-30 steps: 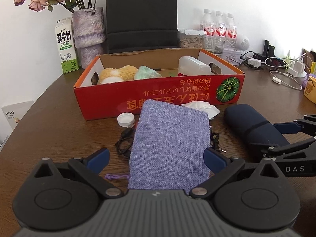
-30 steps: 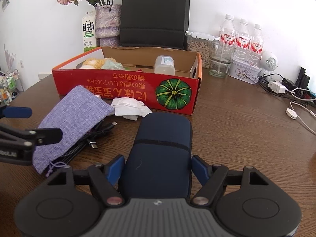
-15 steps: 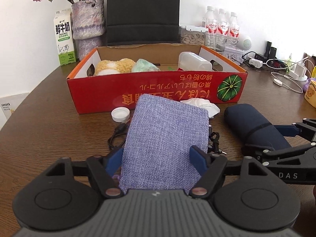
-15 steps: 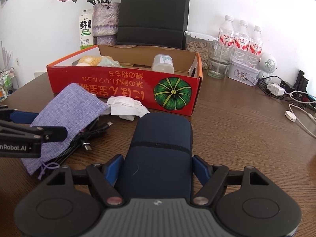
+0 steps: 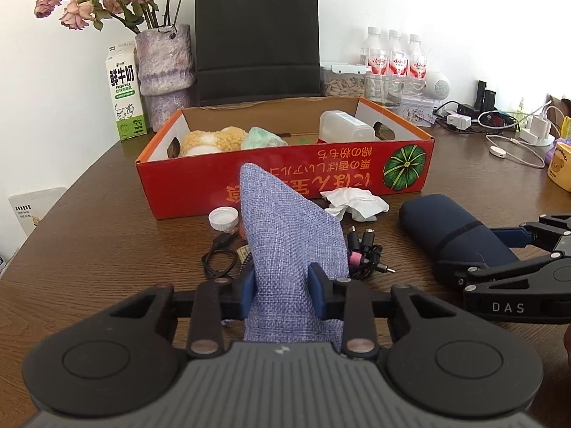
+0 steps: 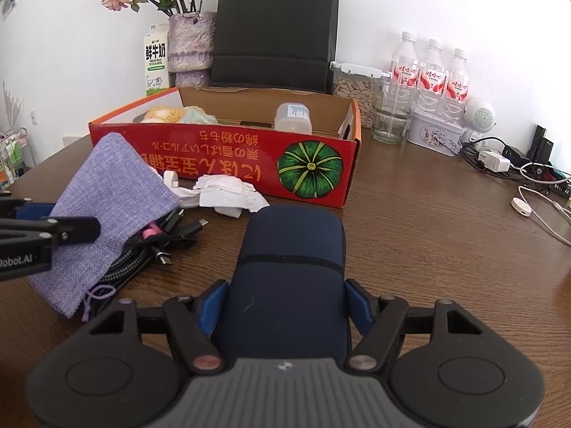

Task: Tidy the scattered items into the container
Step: 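Grasp the purple cloth pouch with the left gripper while the right gripper grasps the navy case, then lift the purple pouch and navy case over the box with both grippers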

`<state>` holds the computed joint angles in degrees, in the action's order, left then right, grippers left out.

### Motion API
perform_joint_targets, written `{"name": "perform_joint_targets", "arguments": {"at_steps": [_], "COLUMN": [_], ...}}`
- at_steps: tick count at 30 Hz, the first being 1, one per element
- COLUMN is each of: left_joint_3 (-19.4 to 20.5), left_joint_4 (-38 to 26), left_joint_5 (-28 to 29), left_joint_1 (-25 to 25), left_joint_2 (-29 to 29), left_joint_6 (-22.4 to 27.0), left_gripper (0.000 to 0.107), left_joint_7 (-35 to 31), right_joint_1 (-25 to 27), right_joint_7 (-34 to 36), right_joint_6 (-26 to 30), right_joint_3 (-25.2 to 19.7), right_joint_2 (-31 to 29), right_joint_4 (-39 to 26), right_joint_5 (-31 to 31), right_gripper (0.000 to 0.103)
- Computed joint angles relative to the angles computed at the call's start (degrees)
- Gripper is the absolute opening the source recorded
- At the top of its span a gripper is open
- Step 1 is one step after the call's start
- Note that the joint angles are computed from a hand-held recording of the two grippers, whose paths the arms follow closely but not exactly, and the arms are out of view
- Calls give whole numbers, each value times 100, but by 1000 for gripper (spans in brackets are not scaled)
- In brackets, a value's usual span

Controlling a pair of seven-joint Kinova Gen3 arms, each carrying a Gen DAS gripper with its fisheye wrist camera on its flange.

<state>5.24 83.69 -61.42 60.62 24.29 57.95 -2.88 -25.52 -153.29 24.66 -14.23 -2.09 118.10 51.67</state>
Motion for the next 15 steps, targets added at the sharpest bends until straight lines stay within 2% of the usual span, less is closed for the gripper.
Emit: {"name": "perform_joint_targets", "arguments": {"at_steps": [3,9,15], "left_joint_3": [-13,73,195], "left_joint_4": [72,296,558], "left_joint_5": [-96,-302,-613], "left_joint_1": [65,74,-8], "left_joint_2": [-56,-217,-413], "left_joint_6": [30,-67,-185], "left_gripper": [31,15,11], "left_joint_7": [145,435,803], "right_joint_1": [11,156,348], "right_joint_7": [-30,-187,-483], "right_joint_6": [-32,-167,-292], "right_joint_3": [-22,-154,-335], "right_joint_2": [-93,-258,-396], "right_joint_4": [81,246,361], "right_joint_5": [-6,27,228], "right_gripper": [66,64,63]}}
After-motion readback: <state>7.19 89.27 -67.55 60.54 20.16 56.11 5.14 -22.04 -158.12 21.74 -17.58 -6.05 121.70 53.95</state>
